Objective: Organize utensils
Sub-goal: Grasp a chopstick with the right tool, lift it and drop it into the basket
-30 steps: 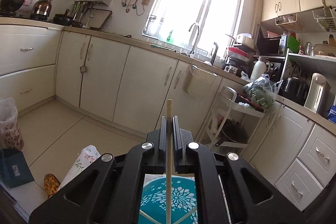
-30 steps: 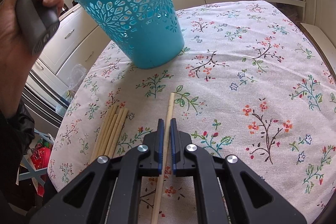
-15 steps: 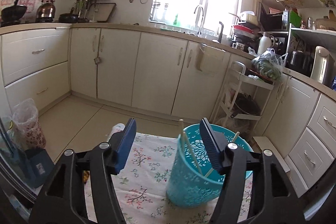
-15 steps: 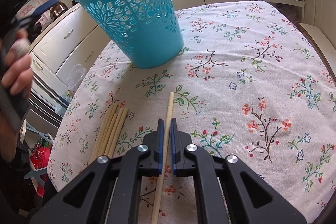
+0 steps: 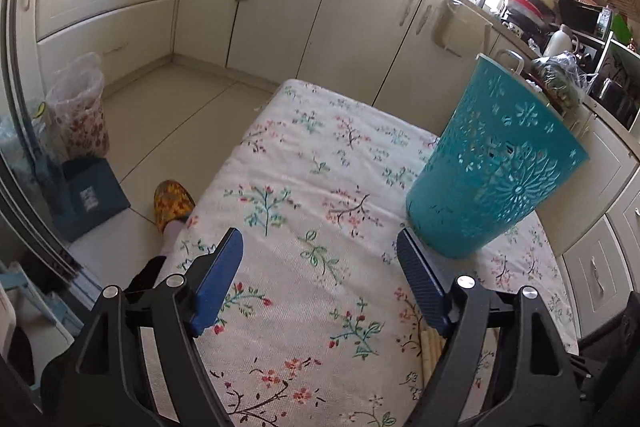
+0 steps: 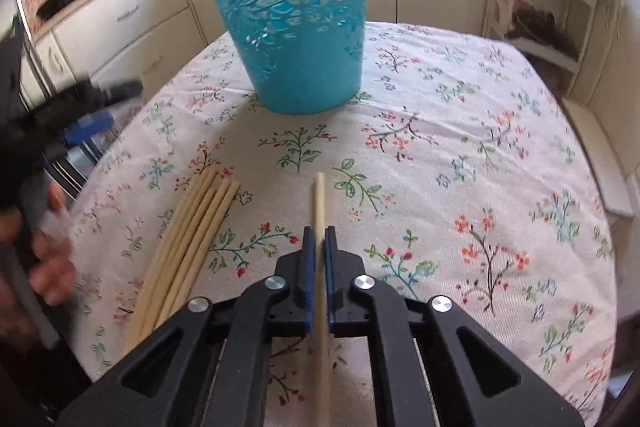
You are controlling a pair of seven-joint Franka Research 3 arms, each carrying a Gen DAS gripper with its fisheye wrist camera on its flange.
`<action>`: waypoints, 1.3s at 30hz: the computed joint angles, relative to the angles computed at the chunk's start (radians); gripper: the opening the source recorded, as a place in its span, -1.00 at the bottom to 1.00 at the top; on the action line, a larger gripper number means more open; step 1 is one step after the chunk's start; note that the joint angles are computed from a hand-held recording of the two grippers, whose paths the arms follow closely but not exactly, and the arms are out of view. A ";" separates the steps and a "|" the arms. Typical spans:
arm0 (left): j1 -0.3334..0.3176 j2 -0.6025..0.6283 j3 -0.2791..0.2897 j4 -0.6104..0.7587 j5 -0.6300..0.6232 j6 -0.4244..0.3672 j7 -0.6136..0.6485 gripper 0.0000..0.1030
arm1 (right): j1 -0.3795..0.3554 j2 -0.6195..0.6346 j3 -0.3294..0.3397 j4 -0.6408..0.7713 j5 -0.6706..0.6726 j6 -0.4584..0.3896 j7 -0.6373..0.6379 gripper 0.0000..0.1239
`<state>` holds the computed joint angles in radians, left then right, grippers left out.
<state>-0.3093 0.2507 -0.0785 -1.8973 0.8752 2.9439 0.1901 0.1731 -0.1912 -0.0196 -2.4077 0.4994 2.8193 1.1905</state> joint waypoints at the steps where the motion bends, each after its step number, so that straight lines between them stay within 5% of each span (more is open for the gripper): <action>1: 0.016 0.005 -0.019 -0.008 -0.045 0.000 0.037 0.46 | 0.022 -0.012 -0.026 -0.004 0.075 -0.009 -0.049 -0.91; 4: -0.003 0.002 0.014 -0.021 -0.014 0.039 -0.016 0.49 | 0.099 -0.084 -0.119 -0.011 0.392 -0.058 -0.280 -0.91; 10: 0.011 0.017 -0.016 -0.005 -0.104 0.021 0.085 0.49 | 0.138 -0.139 -0.182 0.114 0.824 -0.146 -0.553 -0.91; 15: 0.005 0.022 -0.011 -0.002 -0.136 0.025 0.110 0.49 | 0.122 -0.025 -0.155 0.355 1.065 -0.133 -0.726 -0.91; 19: -0.006 0.018 0.005 -0.008 -0.122 0.043 0.094 0.49 | 0.092 0.147 -0.094 0.583 1.186 -0.039 -0.823 -0.91; 22: -0.012 0.016 0.017 -0.014 -0.109 0.056 0.070 0.49 | 0.067 0.325 -0.052 0.763 1.121 0.044 -0.730 -0.91; 26: -0.011 0.017 0.019 -0.016 -0.109 0.070 0.063 0.49 | 0.050 0.430 -0.022 0.830 0.928 0.108 -0.527 -0.91; 39: -0.015 0.021 0.025 -0.018 -0.128 0.086 0.073 0.49 | -0.050 0.409 0.096 0.750 0.676 0.108 -0.398 -0.89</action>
